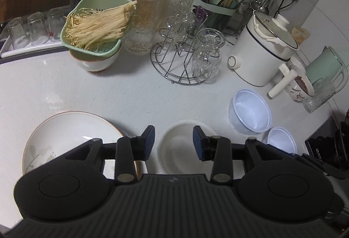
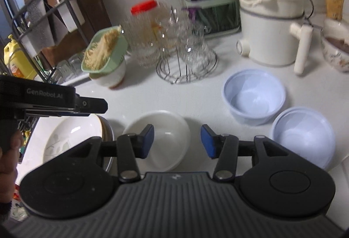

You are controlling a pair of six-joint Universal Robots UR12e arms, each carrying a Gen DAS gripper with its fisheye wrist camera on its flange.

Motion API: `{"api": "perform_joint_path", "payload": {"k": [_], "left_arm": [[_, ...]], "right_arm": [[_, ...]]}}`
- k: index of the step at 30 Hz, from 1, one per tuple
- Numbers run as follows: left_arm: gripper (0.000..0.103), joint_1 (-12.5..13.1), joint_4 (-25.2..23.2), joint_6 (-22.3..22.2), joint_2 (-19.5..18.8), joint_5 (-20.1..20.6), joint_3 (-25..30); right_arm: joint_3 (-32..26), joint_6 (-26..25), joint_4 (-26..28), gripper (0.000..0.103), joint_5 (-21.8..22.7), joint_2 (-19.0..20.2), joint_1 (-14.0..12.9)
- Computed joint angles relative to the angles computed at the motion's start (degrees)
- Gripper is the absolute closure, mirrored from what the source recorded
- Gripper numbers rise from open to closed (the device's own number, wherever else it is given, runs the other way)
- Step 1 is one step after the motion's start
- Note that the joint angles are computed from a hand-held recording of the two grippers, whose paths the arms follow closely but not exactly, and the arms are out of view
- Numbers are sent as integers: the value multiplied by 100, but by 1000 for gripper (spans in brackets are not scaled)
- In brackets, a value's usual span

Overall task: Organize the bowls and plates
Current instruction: 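Lift the white bowl beside the plate stack and open both grippers, then move both grippers to the large pale blue bowl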

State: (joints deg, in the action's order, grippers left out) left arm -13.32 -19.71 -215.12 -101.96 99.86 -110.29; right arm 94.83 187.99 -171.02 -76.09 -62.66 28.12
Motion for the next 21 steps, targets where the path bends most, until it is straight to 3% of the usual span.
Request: {"api": "perform_joint_path", "payload": {"k": [10,21], "left_arm": [[58,-130,117,322,-160,-314,237],[58,-247,-42,863,-576,-1002,723]], "right_arm": [[369,159,-661,53,-413,-273,-96],[708,788,-836,53,-1473,-396,-139]]}}
